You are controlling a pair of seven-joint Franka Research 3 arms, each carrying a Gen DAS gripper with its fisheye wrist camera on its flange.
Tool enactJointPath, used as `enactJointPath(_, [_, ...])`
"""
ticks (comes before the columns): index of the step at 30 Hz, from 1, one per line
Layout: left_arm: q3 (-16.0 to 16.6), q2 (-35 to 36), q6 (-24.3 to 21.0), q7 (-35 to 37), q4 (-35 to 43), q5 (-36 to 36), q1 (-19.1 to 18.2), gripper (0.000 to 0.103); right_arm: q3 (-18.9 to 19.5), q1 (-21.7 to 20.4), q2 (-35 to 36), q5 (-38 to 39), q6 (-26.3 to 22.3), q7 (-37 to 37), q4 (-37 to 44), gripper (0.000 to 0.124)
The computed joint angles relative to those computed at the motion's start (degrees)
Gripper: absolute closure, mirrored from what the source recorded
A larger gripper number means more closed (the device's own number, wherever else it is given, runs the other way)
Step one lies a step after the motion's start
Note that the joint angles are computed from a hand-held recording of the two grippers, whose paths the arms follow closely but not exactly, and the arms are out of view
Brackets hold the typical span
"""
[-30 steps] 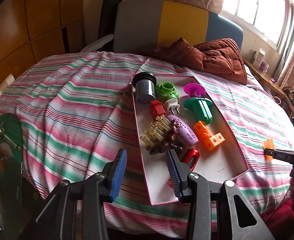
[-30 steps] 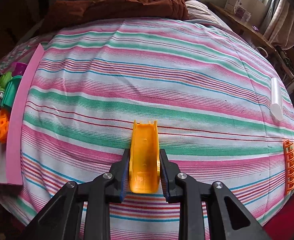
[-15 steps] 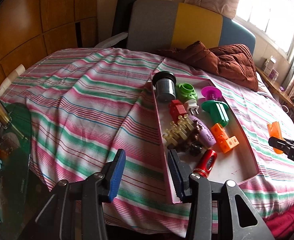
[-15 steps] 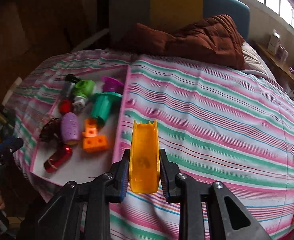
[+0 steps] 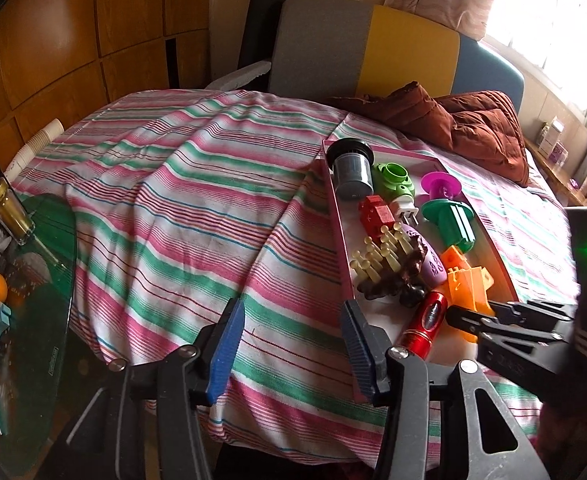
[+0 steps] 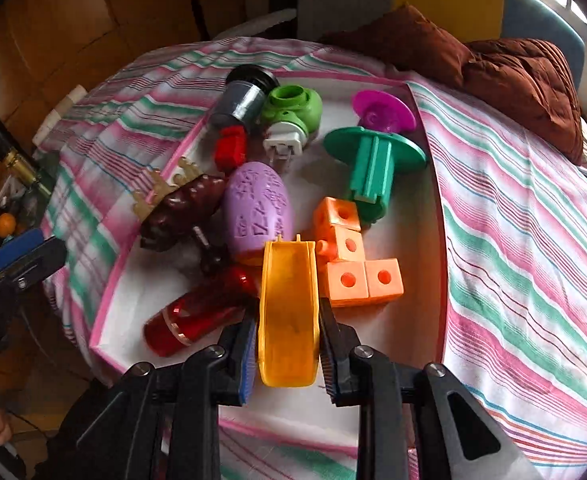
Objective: Organize rigid objects
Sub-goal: 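Carry the yellow slide piece into the tray and open the right tool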
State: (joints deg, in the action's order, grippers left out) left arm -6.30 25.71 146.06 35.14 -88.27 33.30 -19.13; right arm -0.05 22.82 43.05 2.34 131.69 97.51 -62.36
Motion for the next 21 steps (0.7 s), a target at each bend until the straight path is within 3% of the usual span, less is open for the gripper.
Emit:
enactJointPath(6, [0.7,0.0,-0.7,-1.5,0.6,1.6,-0.7,0.042,-0.4,0.0,0.9,0.1,0.5,1.1,1.2,0.097])
enactJointPath(10, [0.7,-0.1,-1.0,-2.2,0.8,2.5,-1.0,0.040,-0.7,0.6,-0.4,-0.4,1.9,2.2,-1.1,0.087])
enactJointPath(19, [0.7,-0.7,-0.9,-3.7,0.3,3.7,-1.6,0.032,-1.9,1.9,-6.4,-3.5,10.9,4.3,-11.3,0.079])
enactJointPath(21, [0.7,-0.8,-0.9,-4.1,0.2,4.4,-1.8,0.025,-2.6,2.5,-7.9,-4.6,13.1,5.7,-13.7,0.078])
